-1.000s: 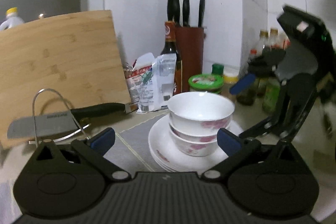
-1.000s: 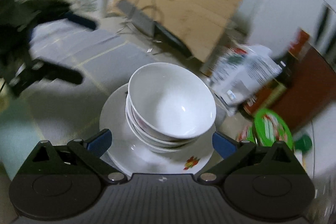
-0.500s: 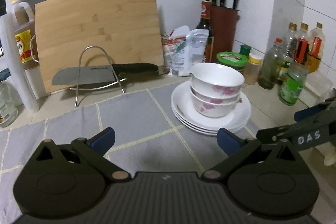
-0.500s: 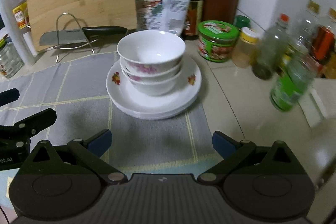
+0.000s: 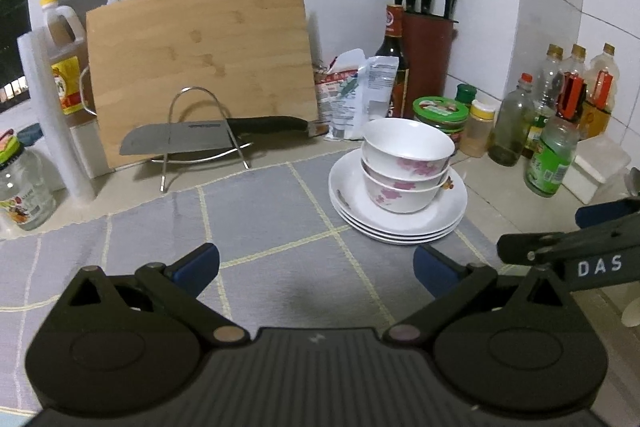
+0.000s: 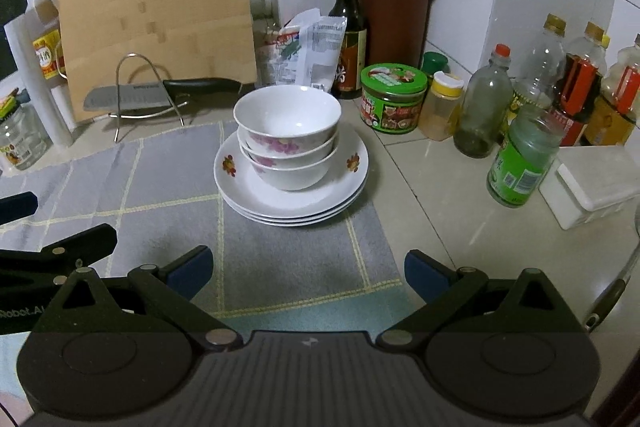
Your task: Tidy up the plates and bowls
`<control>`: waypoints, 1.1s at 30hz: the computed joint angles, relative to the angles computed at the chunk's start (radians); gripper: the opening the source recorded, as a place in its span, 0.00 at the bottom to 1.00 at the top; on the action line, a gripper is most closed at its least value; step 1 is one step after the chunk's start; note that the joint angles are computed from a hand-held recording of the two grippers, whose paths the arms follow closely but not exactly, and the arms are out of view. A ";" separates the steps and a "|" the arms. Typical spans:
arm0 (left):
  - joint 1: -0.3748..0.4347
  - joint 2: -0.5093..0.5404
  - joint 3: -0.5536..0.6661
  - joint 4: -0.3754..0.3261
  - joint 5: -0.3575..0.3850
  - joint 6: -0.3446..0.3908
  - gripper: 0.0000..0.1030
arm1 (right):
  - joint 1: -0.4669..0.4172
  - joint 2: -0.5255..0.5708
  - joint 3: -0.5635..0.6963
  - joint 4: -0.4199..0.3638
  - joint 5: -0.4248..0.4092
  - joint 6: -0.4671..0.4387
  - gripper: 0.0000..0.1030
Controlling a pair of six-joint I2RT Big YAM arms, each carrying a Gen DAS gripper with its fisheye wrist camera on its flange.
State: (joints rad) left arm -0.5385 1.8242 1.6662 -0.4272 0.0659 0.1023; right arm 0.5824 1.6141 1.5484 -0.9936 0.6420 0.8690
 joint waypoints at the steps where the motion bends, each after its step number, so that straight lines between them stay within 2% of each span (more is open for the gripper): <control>1: 0.000 -0.002 -0.001 -0.001 -0.005 -0.002 1.00 | 0.002 -0.003 -0.002 0.002 0.003 0.001 1.00; 33: -0.015 -0.008 0.006 -0.011 -0.032 0.006 1.00 | 0.011 -0.033 -0.016 0.003 0.038 0.000 1.00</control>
State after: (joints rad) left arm -0.5536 1.8166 1.6720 -0.4381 0.0343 0.1082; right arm 0.5939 1.5807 1.5327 -0.9904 0.6797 0.8689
